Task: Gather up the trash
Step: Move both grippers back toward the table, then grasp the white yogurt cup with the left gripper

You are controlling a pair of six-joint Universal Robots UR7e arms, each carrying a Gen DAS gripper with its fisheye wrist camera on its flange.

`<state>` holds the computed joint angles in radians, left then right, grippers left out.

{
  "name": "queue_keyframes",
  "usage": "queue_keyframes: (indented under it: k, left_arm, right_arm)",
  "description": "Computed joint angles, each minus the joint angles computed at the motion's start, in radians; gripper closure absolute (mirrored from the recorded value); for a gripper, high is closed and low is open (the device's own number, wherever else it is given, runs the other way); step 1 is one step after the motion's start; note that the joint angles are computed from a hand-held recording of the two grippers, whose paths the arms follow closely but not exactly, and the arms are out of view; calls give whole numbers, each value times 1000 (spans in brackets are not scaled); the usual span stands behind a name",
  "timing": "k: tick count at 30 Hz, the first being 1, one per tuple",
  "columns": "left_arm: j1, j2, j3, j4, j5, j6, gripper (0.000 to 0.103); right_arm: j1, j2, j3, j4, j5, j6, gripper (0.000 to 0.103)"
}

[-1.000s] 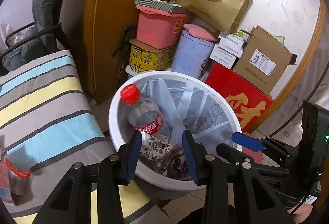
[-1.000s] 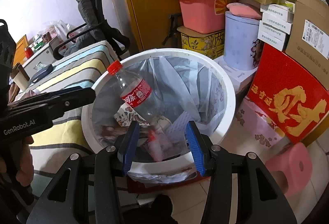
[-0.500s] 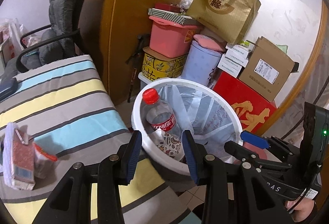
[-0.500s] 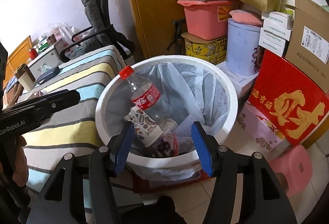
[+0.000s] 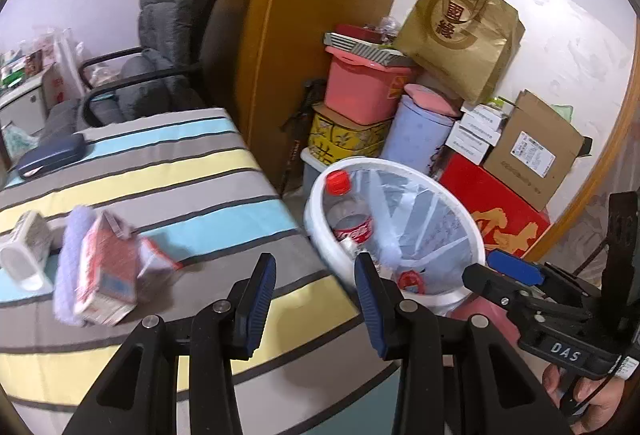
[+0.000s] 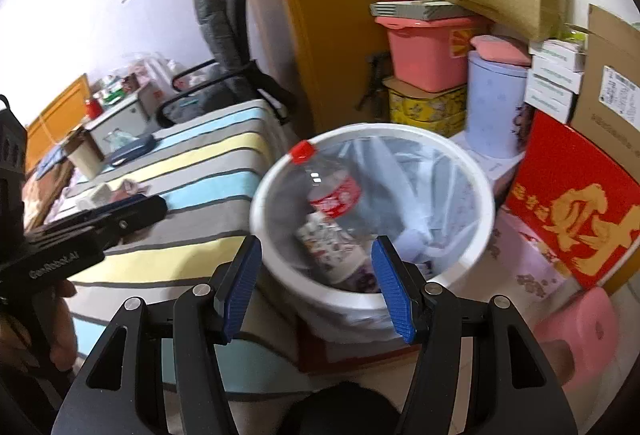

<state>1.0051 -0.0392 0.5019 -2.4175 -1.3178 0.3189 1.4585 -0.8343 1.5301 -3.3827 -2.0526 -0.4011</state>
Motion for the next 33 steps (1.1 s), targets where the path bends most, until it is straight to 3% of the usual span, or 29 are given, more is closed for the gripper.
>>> queue_keyframes:
  k: [6,15,22,29,33]
  left_arm:
    - [15,-91,165,-99,27,-4,62]
    - [47,-187,319,-200,90,-26,62]
    - [75,-222,352,-235,140,-50,62]
    - [102,-214,295,-231,179,-71,62]
    - [117,-194,236,-225,200,-73,51]
  right_arm:
    - [9,11,-1,43,58,-6,44]
    - [28,40,-28,118,117,-13,44]
    - [45,73,-68,173,148,-26,44]
    - [57,110,-129,231,162,-34,44]
    - [58,124,-158,258,170,-27,44]
